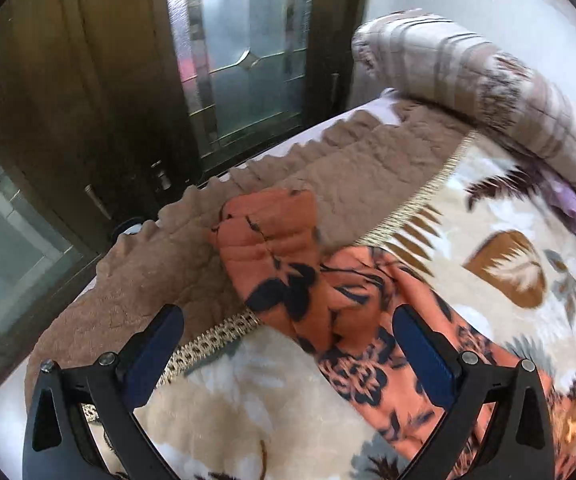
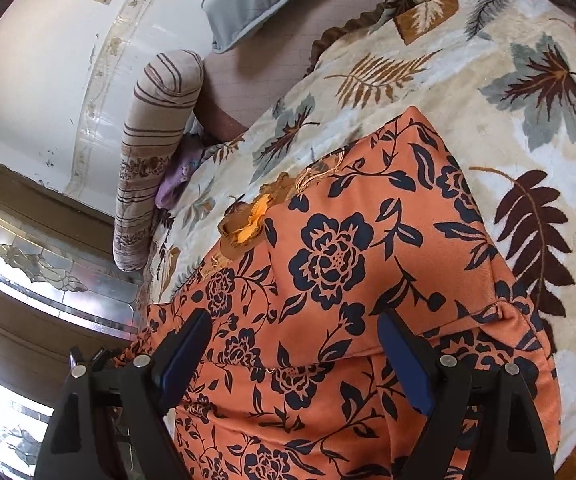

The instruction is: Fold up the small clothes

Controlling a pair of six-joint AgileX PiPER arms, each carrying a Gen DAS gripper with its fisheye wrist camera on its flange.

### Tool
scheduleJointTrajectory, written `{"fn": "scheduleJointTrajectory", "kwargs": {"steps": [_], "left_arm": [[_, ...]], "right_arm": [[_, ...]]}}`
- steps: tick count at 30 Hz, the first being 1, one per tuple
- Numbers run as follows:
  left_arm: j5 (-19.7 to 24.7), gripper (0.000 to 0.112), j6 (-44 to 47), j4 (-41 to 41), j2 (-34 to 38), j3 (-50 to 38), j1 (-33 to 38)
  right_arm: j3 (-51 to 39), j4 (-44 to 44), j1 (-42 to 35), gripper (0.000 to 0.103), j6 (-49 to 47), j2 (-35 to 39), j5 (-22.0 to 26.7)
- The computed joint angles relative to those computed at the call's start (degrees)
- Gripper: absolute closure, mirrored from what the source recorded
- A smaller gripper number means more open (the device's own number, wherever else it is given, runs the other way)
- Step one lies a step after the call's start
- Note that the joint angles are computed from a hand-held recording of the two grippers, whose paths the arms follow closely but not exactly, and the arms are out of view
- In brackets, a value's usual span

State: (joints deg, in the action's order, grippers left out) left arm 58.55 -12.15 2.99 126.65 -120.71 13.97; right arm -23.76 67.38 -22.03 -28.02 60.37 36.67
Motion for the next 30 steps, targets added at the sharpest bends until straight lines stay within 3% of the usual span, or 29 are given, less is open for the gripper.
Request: {"fn": "scheduleJointTrajectory", "kwargs": {"steps": [2,4,6,10,14,19,25,29,30], "left_arm": [[0.9,0.03,-0.5,-2.2,2.5,-3.3,1.1],[6.8,0.088,0.4,-6.4,7.8,-12.2,2.9],[8.8,0.098,1.0,-9.9,9.6,-15.8,4.3],[3.4,0.101,6.4,-11.6,2.3,-9.2,3.3],[3.6,0.101,14.7,-13.1,-5.9,-6.7,-0.7],[7.5,0.101,19.3,-13.3,-17.2,-3.9,-10.6],[7.6,0.101,15.9,-7.3,-26.3,4.4,-32.8],[7.4,0.1,9.2,-4.4,-25.9,5.7,-47.0],[7.8,0.095,7.7,-4.7,-24.8,4.8,-50.3]], "right_arm": [[-0.2,-0.9,1.4,0.016,0.8,0.6,-1.8],[-0.1,-1.1,2.3,0.016,1.1,0.7,-3.2],[0.0,-1.2,2.4,0.016,0.8,0.6,-4.3],[0.5,-2.2,2.0,0.016,1.8,-0.8,-5.9],[1.1,-1.5,-1.1,0.016,1.1,-3.1,-4.6],[2.0,-0.9,-7.8,0.016,0.0,-6.8,-0.1],[3.2,0.7,-26.6,0.016,-6.4,-9.9,13.7],[3.5,1.0,-42.4,0.016,-12.5,-8.4,25.0],[3.4,0.9,-45.3,0.016,-13.6,-7.5,27.2]]}}
